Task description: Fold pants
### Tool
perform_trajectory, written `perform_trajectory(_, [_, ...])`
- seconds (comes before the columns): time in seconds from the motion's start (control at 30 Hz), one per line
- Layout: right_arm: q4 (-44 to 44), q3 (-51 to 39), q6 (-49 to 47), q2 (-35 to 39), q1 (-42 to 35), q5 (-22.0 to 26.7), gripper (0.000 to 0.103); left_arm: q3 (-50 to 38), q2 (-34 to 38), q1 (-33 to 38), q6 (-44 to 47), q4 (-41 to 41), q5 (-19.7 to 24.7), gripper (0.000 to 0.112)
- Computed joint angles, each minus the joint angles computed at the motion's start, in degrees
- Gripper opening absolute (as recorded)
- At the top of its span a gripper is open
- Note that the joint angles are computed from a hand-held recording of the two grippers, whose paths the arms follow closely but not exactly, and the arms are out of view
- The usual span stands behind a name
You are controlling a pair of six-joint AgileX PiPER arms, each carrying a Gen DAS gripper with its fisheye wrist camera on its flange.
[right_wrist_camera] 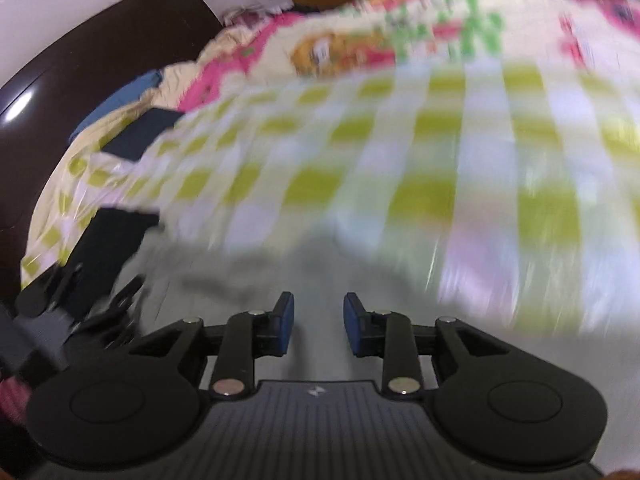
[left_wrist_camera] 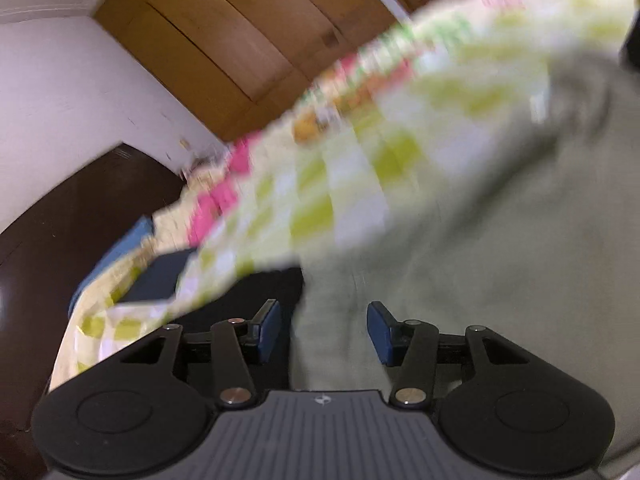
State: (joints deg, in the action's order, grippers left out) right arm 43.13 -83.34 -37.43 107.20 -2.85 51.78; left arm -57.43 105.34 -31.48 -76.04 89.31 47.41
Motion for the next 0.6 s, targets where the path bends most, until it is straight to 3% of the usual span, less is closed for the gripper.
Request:
perform_trajectory(0.07, [-3.05, 6.03, 1.77, -2.59, 2.49, -6.03, 0.031, 1.97, -0.13, 0.51, -1.37, 1.99, 0.40, 0.065])
perform_trajectory(0.13, [-1.21, 9.97, -2.29, -5.17, 4.06, -9.60, 0.031, 1.38, -0.29, -0.27, 1.64, -0.31, 3.48, 0.065])
perform_trajectory(0.4, [5.11, 4.21, -1.66, 2.83, 11.64, -6.84, 0.035, 0.67, -0.68, -0.59, 7.43, -4.60, 7.62, 0.065])
perform_trajectory(0.5, [4.69, 3.63, -1.82, 3.33, 14.12, -9.13, 0.035, 0.43, -0.64, -0.60, 9.16, -5.35, 8.69, 0.066])
perform_trajectory(0.6, [11.65, 5.62, -5.31, 1.38, 9.09, -5.45, 0.032, 1.21, -0.62, -2.09, 10.03, -4.30, 10.81, 0.066])
